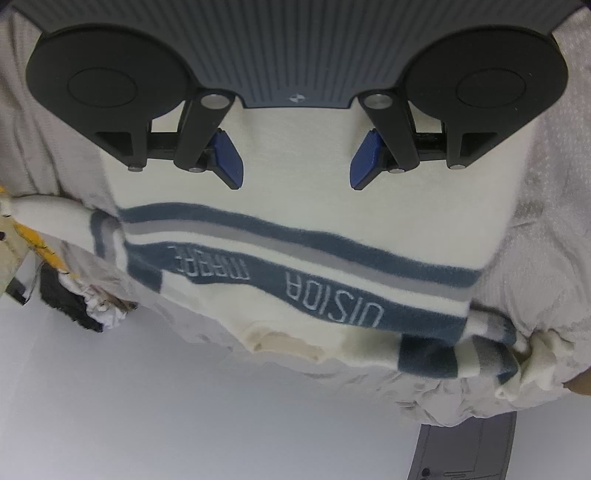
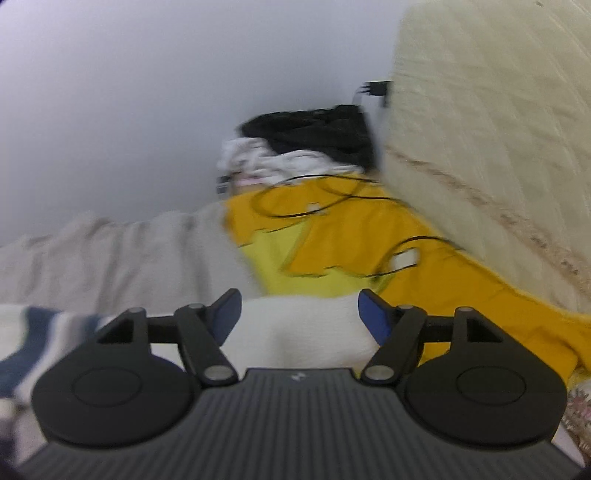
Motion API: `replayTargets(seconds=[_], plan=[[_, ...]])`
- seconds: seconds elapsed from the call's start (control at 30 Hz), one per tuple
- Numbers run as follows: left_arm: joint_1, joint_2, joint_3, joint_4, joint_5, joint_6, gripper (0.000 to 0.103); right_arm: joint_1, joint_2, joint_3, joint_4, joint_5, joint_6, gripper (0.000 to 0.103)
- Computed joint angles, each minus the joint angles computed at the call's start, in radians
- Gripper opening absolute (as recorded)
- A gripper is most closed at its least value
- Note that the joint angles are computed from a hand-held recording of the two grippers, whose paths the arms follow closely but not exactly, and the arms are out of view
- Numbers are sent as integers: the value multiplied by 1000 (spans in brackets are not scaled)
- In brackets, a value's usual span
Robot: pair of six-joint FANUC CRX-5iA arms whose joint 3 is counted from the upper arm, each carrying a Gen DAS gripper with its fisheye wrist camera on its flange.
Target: Fold large clothes
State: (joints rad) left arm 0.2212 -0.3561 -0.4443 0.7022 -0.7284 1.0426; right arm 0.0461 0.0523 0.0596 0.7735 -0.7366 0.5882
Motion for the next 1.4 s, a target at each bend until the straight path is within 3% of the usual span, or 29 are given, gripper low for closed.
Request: replayTargets(seconds=[0.13,0.33,0.67,0.8,1.0,1.17,1.33,1.4], plan=[[6,-44,-32,44,-8,-43,69,102,-82,-41,-46,9,34,72],[16,-105,-72,92,-18,-118,69,303,-156,-30,-128,-81,52,72],[48,-186,-130,178,-48,-213,69,656,-247,-82,-24,-137,-237,72],[53,-190,-139,205,-61,-239,69,764,-319,-187,-16,-100,-394,72],[65,-188,-165,291,-125,-282,69,840,-385,-317,39,-147,-538,72],[43,-158,-153,275,-200,-275,69,849,-415,-380,35,-172,-640,72],[4,-130,-140,238,-256,-293,68,840,-445,-426,43,-137,-731,72],[-14,-120,-147,258,-283,-332,63,825,-448,-434,30,-124,-745,72]])
